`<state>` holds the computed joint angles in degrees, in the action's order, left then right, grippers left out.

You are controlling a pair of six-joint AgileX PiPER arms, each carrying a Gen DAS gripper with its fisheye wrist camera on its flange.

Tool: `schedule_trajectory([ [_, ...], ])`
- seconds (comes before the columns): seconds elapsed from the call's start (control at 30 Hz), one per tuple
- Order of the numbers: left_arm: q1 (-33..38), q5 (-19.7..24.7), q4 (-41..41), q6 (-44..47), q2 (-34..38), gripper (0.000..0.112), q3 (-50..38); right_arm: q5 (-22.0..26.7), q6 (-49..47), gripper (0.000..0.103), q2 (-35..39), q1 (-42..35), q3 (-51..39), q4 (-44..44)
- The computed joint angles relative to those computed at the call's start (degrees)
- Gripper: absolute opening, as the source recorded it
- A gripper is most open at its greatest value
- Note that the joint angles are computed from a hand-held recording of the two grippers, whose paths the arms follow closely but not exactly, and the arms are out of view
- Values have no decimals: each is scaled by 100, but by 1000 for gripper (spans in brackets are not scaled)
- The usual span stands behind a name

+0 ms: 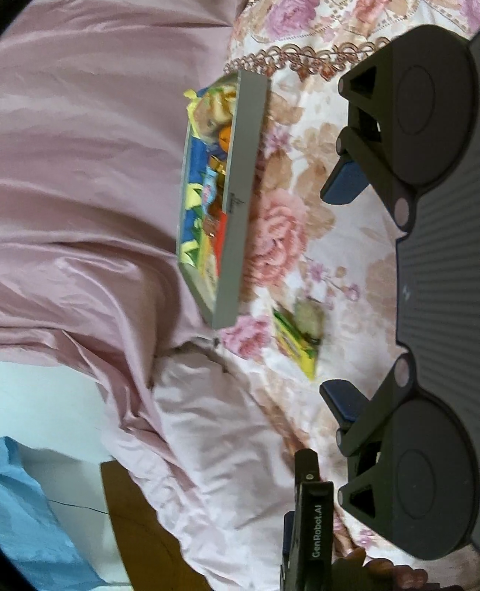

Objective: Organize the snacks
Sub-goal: 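Move both tools back over the yellow bar and wrapped pastry, then grasp the yellow snack bar with the left tool while the right tool grasps the wrapped pastry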

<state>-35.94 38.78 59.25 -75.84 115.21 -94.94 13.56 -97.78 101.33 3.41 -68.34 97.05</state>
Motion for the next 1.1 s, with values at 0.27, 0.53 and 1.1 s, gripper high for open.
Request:
schedule_trajectory([
  [0.27, 196, -279, 78, -153, 115, 102, 144, -179, 1100, 103, 250, 180, -204, -1251],
  [0.53, 473, -553, -135, 206, 590, 102, -378, -106, 3026, 103, 661, 244, -709, -3298],
  [1.1, 1403, -1216, -4182, 4275, 2509, 102, -3485, 572, 4416, 103, 1917, 270, -2517, -5694],
])
